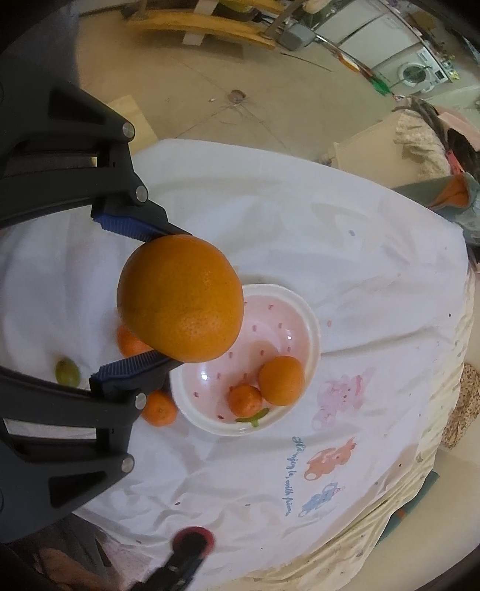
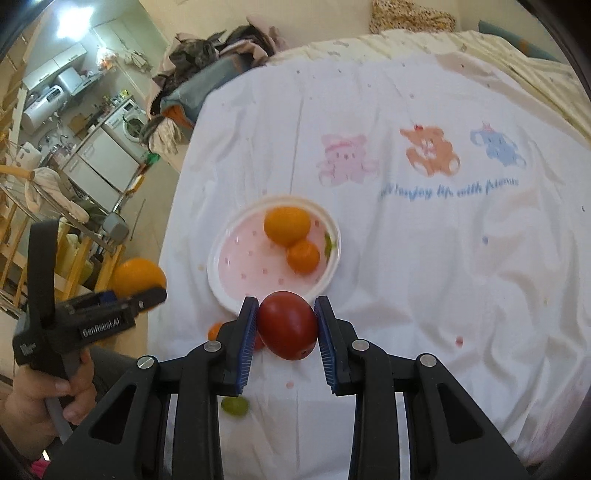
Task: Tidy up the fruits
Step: 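Carry the orange and tomato over the pink plate and open both tools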
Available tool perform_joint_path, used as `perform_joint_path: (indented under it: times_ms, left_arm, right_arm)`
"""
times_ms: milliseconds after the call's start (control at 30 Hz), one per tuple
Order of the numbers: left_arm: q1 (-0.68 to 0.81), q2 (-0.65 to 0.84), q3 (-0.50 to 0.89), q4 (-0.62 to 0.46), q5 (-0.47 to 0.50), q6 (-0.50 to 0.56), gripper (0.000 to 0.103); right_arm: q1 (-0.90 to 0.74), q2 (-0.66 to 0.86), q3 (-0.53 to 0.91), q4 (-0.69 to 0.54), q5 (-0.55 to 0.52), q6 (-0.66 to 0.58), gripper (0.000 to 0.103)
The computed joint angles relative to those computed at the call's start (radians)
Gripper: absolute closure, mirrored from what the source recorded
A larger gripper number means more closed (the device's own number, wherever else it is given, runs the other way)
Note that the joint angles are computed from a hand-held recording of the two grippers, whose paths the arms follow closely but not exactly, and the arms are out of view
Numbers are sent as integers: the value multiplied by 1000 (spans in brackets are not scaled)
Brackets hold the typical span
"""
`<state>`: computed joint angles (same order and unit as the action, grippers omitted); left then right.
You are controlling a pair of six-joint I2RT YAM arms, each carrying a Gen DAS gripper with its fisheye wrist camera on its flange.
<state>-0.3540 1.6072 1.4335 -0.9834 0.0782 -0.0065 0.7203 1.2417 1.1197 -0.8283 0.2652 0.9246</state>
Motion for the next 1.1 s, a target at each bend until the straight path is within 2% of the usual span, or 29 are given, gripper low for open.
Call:
perform_joint_path:
  times_ms: [300,567,833,1100]
  left_arm:
    - [-41,169,233,-63,-36,11,52]
    - [-56,357,415,-129,-37,13,52]
    - [-47,431,401,-72,-52,12,52]
    - [-68,493,423,-66,-2,53,52]
  right_arm:
    - [-223,43,41,78,-114,-198,70]
    - [-341,131,36,171,-226,-277,70]
    - [-415,251,20,268,-336,-333,70]
    - [-443,414,48,351,-421,-363,70]
